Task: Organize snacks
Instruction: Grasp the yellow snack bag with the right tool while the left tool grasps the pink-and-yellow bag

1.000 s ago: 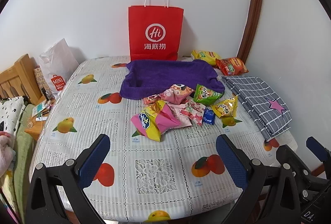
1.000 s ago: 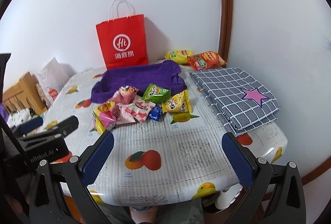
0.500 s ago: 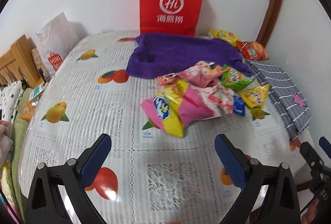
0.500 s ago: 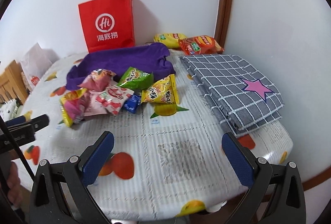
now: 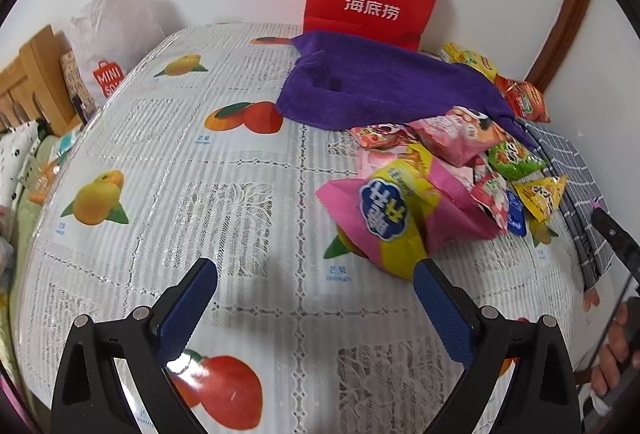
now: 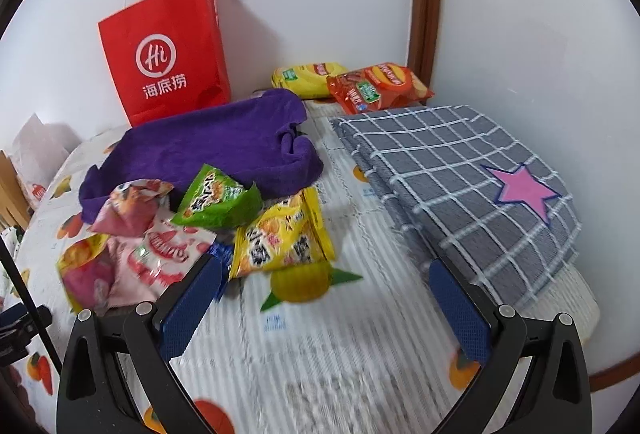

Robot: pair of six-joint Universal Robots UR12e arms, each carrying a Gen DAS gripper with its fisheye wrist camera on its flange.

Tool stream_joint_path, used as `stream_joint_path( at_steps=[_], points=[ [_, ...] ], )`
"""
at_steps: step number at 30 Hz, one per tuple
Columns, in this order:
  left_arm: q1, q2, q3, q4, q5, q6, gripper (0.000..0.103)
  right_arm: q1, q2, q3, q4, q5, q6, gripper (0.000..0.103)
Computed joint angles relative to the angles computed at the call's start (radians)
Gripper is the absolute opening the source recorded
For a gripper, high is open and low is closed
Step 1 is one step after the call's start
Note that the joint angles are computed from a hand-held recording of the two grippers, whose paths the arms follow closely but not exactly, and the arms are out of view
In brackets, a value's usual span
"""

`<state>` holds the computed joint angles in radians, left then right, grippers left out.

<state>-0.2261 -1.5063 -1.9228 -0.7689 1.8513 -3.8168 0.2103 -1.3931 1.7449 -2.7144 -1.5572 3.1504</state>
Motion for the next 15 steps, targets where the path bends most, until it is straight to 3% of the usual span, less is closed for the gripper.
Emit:
stream_joint_path(
  at_steps=[9,11,15],
  points=[
    [0.016,-0.012,-0.016,0.028,0.035,-0.003,0.098,0.004,0.103,-0.070,0.028,0.055,-0.017,0.099],
    [0.021,-0.011,-0.021,0.036,0.020,0.000,0.098,0.007,0.121,-0.083,0.040,0.047,-0.019,0.095],
    [0.026,-0.018,-0.022,0.070,0.008,0.021,0.098,-0.003,0.138,-0.103,0.099,0.103,-0.019,0.072]
  ],
)
